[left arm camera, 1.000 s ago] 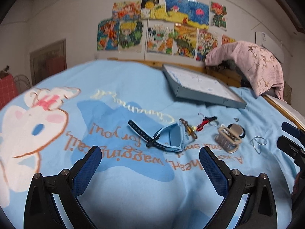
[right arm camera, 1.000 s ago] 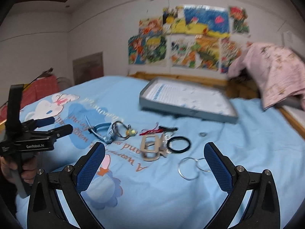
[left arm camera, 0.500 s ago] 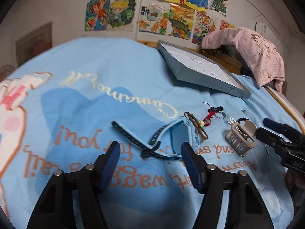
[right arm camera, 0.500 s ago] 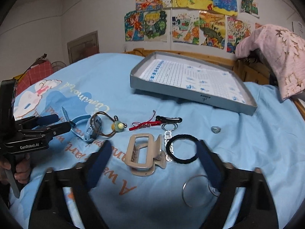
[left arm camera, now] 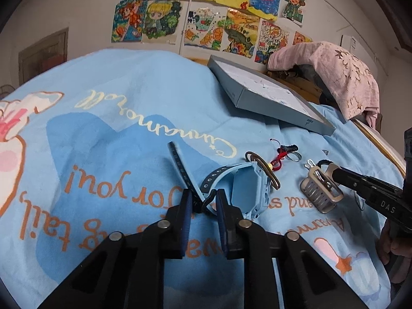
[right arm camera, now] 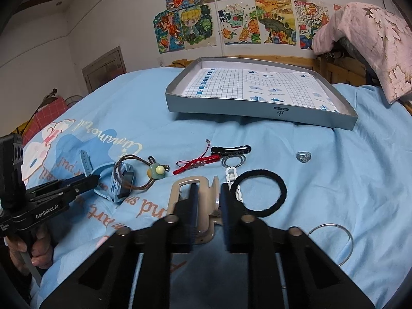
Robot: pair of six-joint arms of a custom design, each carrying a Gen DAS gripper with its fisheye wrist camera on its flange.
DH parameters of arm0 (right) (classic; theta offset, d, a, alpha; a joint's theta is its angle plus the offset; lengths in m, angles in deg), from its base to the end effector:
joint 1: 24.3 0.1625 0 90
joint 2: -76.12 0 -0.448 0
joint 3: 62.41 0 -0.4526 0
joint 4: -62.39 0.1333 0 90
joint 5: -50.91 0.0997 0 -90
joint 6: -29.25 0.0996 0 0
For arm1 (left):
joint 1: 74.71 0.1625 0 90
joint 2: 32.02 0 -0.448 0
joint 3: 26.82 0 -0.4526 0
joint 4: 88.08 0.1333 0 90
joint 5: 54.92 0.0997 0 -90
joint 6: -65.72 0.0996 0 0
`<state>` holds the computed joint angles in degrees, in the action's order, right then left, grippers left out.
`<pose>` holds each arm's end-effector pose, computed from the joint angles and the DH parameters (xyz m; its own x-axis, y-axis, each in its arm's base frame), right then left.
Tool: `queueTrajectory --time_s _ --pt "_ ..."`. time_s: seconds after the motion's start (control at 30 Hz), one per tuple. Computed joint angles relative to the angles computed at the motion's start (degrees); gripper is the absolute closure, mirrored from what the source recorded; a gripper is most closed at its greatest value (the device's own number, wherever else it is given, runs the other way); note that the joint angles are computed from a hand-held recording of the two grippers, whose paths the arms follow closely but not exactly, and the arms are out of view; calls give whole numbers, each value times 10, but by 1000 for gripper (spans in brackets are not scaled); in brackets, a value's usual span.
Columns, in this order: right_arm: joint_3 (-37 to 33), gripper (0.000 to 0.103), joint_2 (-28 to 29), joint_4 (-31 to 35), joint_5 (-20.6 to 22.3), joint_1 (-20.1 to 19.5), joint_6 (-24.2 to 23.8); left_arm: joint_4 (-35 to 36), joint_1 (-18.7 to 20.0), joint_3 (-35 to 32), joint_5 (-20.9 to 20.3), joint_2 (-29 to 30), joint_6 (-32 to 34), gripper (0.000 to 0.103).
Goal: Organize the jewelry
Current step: 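Grasp the blue watch band with the left tool while the right tool grasps the beige buckle, then carry both items into the grey tray and open both tools to release them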
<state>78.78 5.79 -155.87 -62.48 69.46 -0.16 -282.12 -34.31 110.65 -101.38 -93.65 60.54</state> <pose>0.1218 -0.4228 0.1915 -0.7996 -0.0257 0.6000 -0.4913 0.6026 -0.6289 -0.2085 -0.4425 0.1013 -0.7754 0.2881 -0.5620 0.6036 0.5996 -0.5254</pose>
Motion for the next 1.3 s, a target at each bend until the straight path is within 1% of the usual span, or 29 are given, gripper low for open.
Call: queueTrajectory --time_s 0.07,0.2,0.3,0.4,0.5,0.57,0.6,0.67,0.73,0.83,0.93,1.03,1.1,1.2,1.3 --pt "4 99 -7 8 9 -4 2 -27 -12 8 18 5 7 89" --pt "19 99 -20 4 44 -16 10 -76 -41 26 46 7 28 89" --pt "31 99 -27 -8 66 -21 8 -78 -57 33 61 1 31 90" --pt "44 99 -30 -36 78 -18 7 -45 -71 41 70 -16 16 90" --pt "55 99 -39 -54 94 -21 10 -8 -80 44 68 -36 -1 90" --pt "58 99 -48 -59 101 -22 13 33 -82 36 64 -52 -16 91" --pt "58 99 -56 -52 105 -23 16 56 -80 26 57 -62 -23 90" --pt "57 99 -70 -36 110 -23 18 73 -78 11 49 -69 -28 91" --pt "43 99 -92 4 103 -17 16 84 -71 -15 40 -67 -19 91" --pt "21 99 -121 46 96 -11 5 73 -61 -60 35 -40 12 91" --pt "-21 99 -135 94 82 -4 -7 30 -44 -112 19 5 69 91" --pt "-84 99 -122 139 61 2 -23 8 -31 -172 15 55 130 91" --pt "-128 99 -101 161 56 -1 -27 5 -20 -209 5 83 151 91" --pt "-179 99 -66 173 52 -9 -20 22 -3 -264 -10 123 154 91" --pt "-216 99 -33 169 55 -24 -12 50 13 -305 -15 154 138 91"
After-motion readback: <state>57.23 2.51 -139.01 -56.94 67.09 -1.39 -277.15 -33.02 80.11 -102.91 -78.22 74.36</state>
